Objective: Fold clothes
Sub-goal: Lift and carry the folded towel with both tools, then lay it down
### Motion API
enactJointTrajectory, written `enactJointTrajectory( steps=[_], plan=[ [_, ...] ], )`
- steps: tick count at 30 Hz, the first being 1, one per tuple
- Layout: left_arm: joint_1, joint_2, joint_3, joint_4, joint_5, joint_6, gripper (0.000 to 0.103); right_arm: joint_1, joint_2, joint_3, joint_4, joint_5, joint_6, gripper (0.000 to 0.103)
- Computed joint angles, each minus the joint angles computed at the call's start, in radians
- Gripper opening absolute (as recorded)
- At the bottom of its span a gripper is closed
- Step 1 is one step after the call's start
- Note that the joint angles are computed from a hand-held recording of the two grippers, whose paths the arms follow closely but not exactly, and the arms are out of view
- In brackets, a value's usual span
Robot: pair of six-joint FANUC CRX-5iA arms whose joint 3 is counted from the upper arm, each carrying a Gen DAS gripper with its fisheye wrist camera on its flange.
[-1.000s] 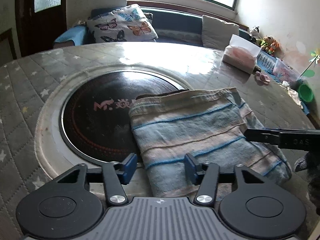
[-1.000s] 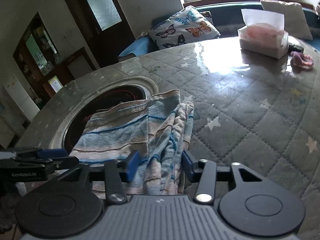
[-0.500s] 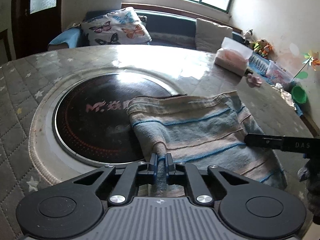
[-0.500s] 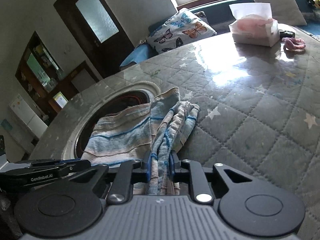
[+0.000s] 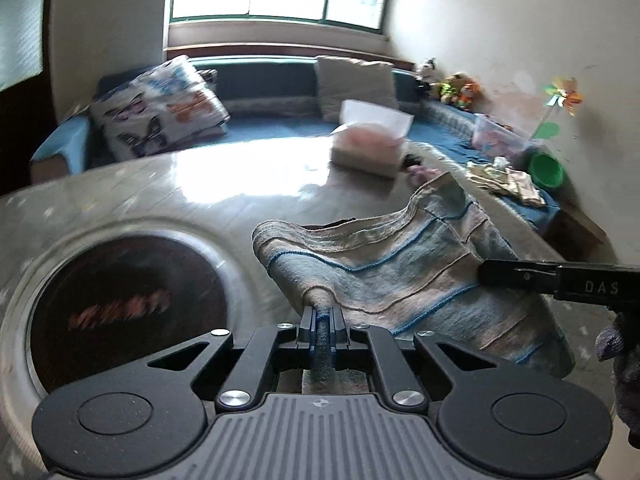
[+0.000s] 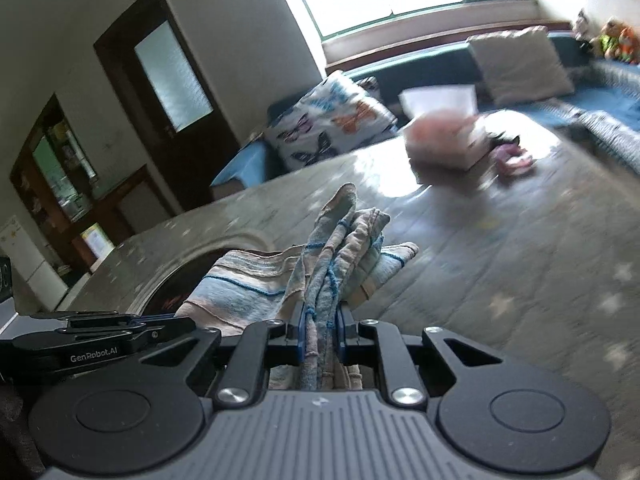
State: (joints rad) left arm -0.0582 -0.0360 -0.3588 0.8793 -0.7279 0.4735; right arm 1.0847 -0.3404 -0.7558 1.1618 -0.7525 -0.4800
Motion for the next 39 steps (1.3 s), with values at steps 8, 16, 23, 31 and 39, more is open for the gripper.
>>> enactJointTrajectory(
  steps=[8, 16, 23, 31, 39],
  plan=[
    [-0.11, 0.053, 0.078, -0.019, 0.029, 0.044, 0.007, 0.007, -0.068, 0.007, -0.042, -0.15, 0.084, 0.013],
    [-0.18, 0.099, 0.129, -0.056, 0.047, 0.095, 0.007, 0.022, -0.091, 0.015, -0.091, -0.257, 0.142, 0.013],
    [-0.206, 0.125, 0.137, -0.069, 0.046, 0.111, 0.007, 0.029, -0.103, 0.002, -0.136, -0.312, 0.15, 0.013],
    [-0.236, 0.138, 0.129, -0.051, 0.047, 0.095, 0.007, 0.068, -0.111, 0.001, -0.175, -0.392, 0.159, 0.013],
    [-0.257, 0.133, 0.1, -0.081, 0.072, 0.076, 0.008, 0.098, -0.116, -0.03, -0.217, -0.465, 0.1, 0.015]
  ],
)
